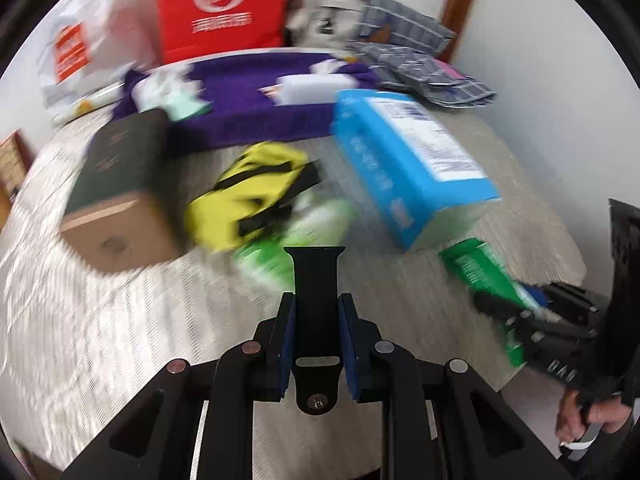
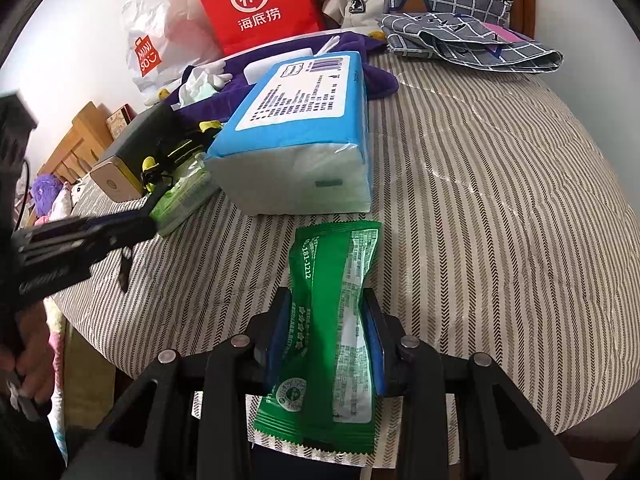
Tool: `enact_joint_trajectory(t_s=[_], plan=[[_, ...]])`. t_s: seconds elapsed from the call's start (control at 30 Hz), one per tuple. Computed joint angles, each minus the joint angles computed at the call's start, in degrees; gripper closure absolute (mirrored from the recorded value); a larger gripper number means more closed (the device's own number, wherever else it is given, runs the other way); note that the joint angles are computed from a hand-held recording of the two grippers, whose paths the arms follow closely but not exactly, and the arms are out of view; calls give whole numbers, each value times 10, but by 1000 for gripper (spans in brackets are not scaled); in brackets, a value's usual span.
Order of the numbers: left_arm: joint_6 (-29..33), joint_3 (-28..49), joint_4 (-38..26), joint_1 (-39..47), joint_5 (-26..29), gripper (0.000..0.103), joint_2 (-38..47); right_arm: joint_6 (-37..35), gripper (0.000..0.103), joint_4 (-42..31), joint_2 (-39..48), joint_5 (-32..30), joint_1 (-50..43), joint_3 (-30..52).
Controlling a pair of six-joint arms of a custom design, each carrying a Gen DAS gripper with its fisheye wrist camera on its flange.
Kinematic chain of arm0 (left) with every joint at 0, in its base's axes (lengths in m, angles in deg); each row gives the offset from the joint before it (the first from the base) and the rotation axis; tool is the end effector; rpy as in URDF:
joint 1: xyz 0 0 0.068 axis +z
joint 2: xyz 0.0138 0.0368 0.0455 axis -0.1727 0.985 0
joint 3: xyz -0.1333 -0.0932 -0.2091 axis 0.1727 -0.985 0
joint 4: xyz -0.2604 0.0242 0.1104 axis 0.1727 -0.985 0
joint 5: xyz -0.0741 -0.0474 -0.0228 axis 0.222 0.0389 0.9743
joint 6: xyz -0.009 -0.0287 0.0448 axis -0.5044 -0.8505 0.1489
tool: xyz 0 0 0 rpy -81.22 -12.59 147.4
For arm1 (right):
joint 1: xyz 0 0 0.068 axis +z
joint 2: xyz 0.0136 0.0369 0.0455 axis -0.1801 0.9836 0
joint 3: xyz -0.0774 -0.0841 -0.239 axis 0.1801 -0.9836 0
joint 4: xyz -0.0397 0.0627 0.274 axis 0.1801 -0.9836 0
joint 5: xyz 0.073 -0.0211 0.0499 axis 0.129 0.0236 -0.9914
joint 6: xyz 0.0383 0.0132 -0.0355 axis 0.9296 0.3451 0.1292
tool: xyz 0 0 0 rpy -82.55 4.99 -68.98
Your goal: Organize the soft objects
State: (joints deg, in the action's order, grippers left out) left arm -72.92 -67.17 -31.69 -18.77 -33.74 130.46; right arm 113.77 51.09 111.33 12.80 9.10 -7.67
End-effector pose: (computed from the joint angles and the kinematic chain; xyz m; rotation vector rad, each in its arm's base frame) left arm 0.2099 -0.0418 0.0837 0.6082 2.5617 -0.3136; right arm 0.1306 0.0442 0.0818 0.2623 2.6289 0.2324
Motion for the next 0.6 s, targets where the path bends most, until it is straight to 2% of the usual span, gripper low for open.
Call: enact_joint_trajectory(t_s=[0.1, 0.33, 0.47, 0.5, 0.6], plan=[[32, -11, -2, 73, 7, 83, 0, 13, 69, 13, 13, 3, 16, 6], [93, 22, 10, 206, 32, 83, 84, 39, 69, 79, 98, 16, 50, 25], [101, 27, 13, 203, 27, 81, 91, 45, 69, 91, 122, 22, 60, 32], [103, 23, 21, 196, 22, 77, 91, 45, 69, 91, 123, 22, 59, 33], [95, 1, 54, 173, 1, 76, 81, 42, 69, 92, 124, 15, 52, 33]])
